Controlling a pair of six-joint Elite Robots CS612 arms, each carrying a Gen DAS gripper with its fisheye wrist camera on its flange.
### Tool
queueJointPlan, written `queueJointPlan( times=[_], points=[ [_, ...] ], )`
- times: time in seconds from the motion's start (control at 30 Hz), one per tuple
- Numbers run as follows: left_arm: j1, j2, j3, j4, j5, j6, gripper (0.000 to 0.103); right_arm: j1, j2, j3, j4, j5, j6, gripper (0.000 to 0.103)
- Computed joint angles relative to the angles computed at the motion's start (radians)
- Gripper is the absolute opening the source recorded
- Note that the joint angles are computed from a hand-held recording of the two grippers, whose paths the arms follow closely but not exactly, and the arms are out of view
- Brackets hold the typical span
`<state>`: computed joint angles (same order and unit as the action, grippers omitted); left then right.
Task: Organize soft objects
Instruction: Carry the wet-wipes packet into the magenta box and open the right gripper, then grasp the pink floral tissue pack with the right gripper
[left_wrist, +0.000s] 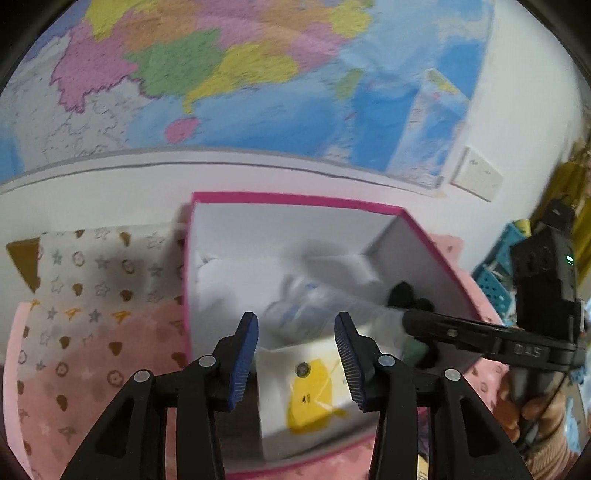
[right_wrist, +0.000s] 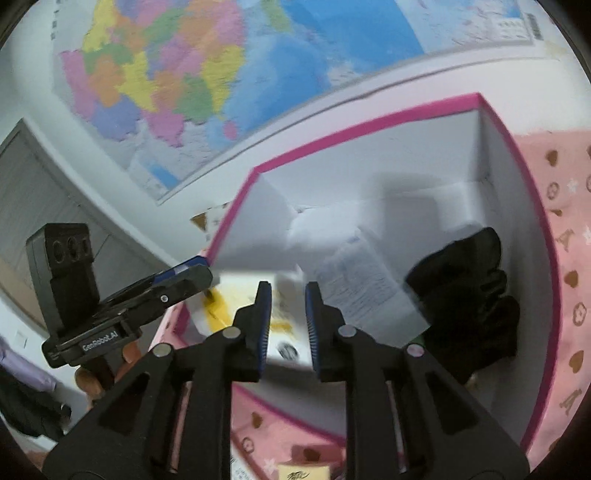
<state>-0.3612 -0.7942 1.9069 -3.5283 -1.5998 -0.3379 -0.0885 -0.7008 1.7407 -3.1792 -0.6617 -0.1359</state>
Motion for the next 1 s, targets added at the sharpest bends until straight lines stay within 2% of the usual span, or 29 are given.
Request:
queueJointPlan(
  times=[0.23, 0.4, 0.53, 0.63, 0.7, 0.8, 1.0],
  points=[
    [-0.009, -0.006, 0.046, -0.077, 0.019, 0.007, 0.045, -0.011, -0.021, 0.049, -0.053, -0.021, -0.046, 0.022],
    [-0.021, -0.021, 0.097, -0.165, 0.008, 0.022, 0.048, -0.024, -0.049, 0.105, -0.082, 0.007, -0.108, 0.025],
    [-0.035, -0.032, 0.137, -0.227, -0.019, 0.034, 0.05, -0.047, -0.073, 0.16, -0.113, 0.048, -0.148, 0.033],
    [-0.047, -0.035, 0.16, -0.259, -0.042, 0.038, 0.051, -0.059, -0.086, 0.193, -0.129, 0.051, -0.168, 0.034],
    [-0.051, -0.034, 0.171, -0.269, -0.077, 0.041, 0.051, -0.07, -0.092, 0.214, -0.134, 0.056, -0.181, 0.034],
    [-0.066, -0.033, 0.187, -0.268, -0.09, 0.053, 0.051, -0.084, -0.099, 0.241, -0.129, 0.055, -0.198, 0.035],
    [-0.087, -0.02, 0.206, -0.266, -0.153, 0.033, 0.051, -0.108, -0.107, 0.291, -0.101, 0.017, -0.25, 0.04]
  ],
)
